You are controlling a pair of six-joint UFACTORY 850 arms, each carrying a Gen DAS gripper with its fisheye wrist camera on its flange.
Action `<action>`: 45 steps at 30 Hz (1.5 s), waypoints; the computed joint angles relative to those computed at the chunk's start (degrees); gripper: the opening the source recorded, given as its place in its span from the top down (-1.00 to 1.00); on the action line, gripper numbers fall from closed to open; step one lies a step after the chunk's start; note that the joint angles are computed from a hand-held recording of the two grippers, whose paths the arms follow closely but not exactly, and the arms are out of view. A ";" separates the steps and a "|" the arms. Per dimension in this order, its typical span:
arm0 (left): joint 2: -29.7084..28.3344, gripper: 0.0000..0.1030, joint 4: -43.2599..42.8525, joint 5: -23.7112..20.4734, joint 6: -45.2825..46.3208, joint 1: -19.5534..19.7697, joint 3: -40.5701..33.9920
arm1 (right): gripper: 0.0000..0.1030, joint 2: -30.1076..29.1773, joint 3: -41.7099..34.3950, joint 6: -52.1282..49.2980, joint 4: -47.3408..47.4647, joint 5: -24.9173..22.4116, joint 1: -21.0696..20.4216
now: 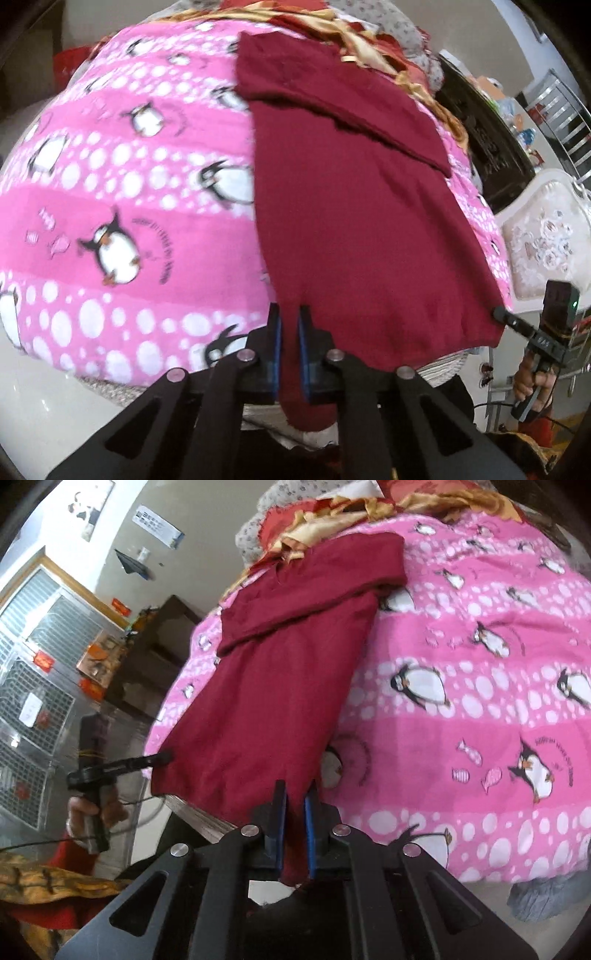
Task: Fold small clothes
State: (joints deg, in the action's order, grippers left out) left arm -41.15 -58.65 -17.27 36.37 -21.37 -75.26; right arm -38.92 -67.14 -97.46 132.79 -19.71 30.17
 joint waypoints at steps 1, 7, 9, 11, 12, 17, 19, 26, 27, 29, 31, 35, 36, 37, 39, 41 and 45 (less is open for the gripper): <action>-0.58 0.85 1.19 -0.19 -1.80 0.17 -0.16 | 0.70 -0.89 -0.77 2.57 -2.34 1.55 0.14; -2.65 0.77 12.05 0.87 -12.43 -1.36 -1.91 | 0.50 -3.59 -0.38 10.10 -3.39 -3.73 -1.65; -3.33 0.50 14.15 0.45 -14.68 -1.48 -2.76 | 0.37 -3.80 0.00 10.39 -3.18 -6.54 -2.14; -4.03 0.41 13.61 -0.26 -14.65 -1.47 -3.49 | 0.33 -3.80 -0.34 9.65 -3.47 -6.14 -1.81; -4.42 0.39 14.43 -0.36 -15.54 -1.55 -4.00 | 0.33 -3.96 -0.85 9.30 -4.22 -5.54 -1.59; -5.28 0.36 23.34 -0.33 -23.58 -2.44 -5.87 | 0.46 -4.85 -2.42 8.12 -5.29 -3.78 -0.86; -5.17 0.36 26.50 -0.09 -25.82 -2.78 -5.77 | 0.57 -5.25 -3.54 9.29 -7.91 -2.61 -0.63; -5.24 0.36 34.01 0.54 -31.58 -3.62 -5.97 | 0.61 -6.22 -5.46 12.21 -14.41 -5.41 -0.93; -5.84 0.36 35.09 0.38 -32.91 -4.01 -6.88 | 0.61 -6.63 -5.68 13.12 -14.55 -5.80 -1.04; -5.90 0.36 35.19 0.44 -32.58 -4.02 -6.90 | 0.57 -7.25 -5.48 12.95 -12.51 -7.74 -1.29; -6.19 0.35 35.13 0.23 -32.42 -4.06 -7.30 | 0.53 -7.27 -5.23 11.36 -11.27 -8.07 -1.23; -6.28 0.27 31.05 -0.30 -28.84 -3.61 -7.31 | 0.50 -7.51 -5.79 11.89 -11.99 -7.66 -1.18; -6.27 0.23 29.82 -0.35 -27.69 -3.50 -7.22 | 0.50 -7.46 -5.70 11.92 -12.14 -7.67 -1.25; -6.29 0.22 28.61 -0.47 -26.58 -3.41 -7.22 | 0.50 -7.45 -5.74 12.17 -12.56 -7.48 -1.24; -6.28 0.15 28.39 -0.54 -26.11 -3.44 -7.23 | 0.50 -7.43 -5.99 12.71 -13.47 -6.90 -1.14; -6.23 0.09 28.67 -0.52 -25.89 -3.56 -7.17 | 0.50 -7.42 -6.12 13.18 -14.11 -6.53 -1.05; -6.41 -0.01 30.83 -0.49 -27.38 -4.01 -7.55 | 0.51 -7.40 -6.75 14.00 -15.84 -5.33 -0.72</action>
